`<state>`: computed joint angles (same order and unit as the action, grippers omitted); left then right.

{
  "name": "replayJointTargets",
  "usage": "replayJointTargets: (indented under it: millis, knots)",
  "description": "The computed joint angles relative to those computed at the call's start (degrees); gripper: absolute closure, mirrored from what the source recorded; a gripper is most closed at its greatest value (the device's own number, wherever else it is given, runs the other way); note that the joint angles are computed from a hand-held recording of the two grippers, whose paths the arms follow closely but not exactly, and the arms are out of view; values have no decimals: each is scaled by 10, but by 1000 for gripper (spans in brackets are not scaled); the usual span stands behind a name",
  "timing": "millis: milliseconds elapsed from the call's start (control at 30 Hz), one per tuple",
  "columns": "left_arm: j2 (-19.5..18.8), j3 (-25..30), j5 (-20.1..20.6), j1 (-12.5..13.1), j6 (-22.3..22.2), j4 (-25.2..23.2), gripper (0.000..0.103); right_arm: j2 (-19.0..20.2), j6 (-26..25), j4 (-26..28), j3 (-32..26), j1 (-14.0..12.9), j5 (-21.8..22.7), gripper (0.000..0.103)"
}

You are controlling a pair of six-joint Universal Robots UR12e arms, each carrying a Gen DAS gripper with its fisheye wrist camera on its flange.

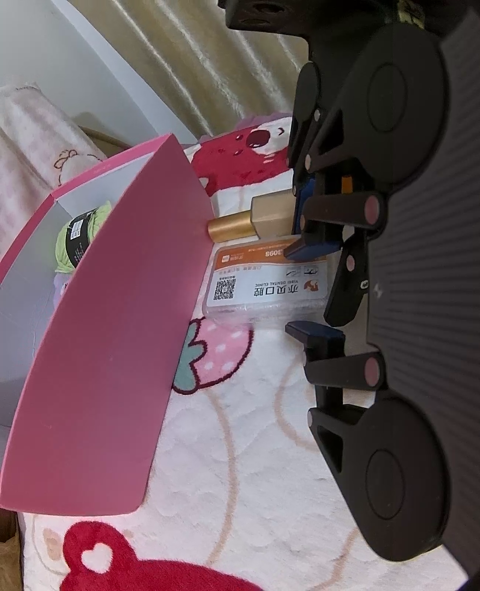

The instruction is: Organize objects

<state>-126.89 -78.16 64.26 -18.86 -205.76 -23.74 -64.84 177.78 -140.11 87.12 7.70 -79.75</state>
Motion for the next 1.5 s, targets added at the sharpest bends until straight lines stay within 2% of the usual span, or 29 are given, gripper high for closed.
replayJointTargets:
  millis: [233, 333, 567, 667, 800, 900, 967, 1000, 1067, 1100, 1167, 1500]
  knots:
    - [21, -18, -6, 3, 9, 9, 69, -13, -2, -19, 11, 2, 7, 33]
    - [30, -23, -2, 3, 20, -6, 69, -18, -3, -20, 16, 2, 14, 35]
    - [29, -14, 7, 4, 15, -64, 70, -10, 7, 25, 5, -3, 50, 32]
    - [22, -11, 14, 5, 0, -72, 68, -2, 11, 43, -2, -4, 63, 31]
    - [17, -15, 15, 7, -26, -44, 66, 2, 11, 45, -6, -5, 73, 22]
    - [13, -15, 31, 6, -24, -21, 65, 4, 23, 41, -6, -8, 83, 18]
    - [9, -13, 23, 8, -35, -16, 65, 5, 33, 29, -6, -8, 74, 18]
    - [7, -12, 15, 9, -44, -14, 66, 6, 36, 28, -7, -10, 73, 18]
    - [4, -11, 2, 11, -50, -13, 66, 8, 31, 30, -9, -13, 82, 30]
    - [2, -10, -6, 12, -51, -14, 67, 10, 11, 36, -11, -14, 90, 29]
    - [2, -12, -3, 10, -58, -9, 67, 11, -7, 35, -12, -10, 77, 30]
    - [9, -17, 6, 6, -60, -11, 67, 6, 8, 40, -12, -8, 70, 31]
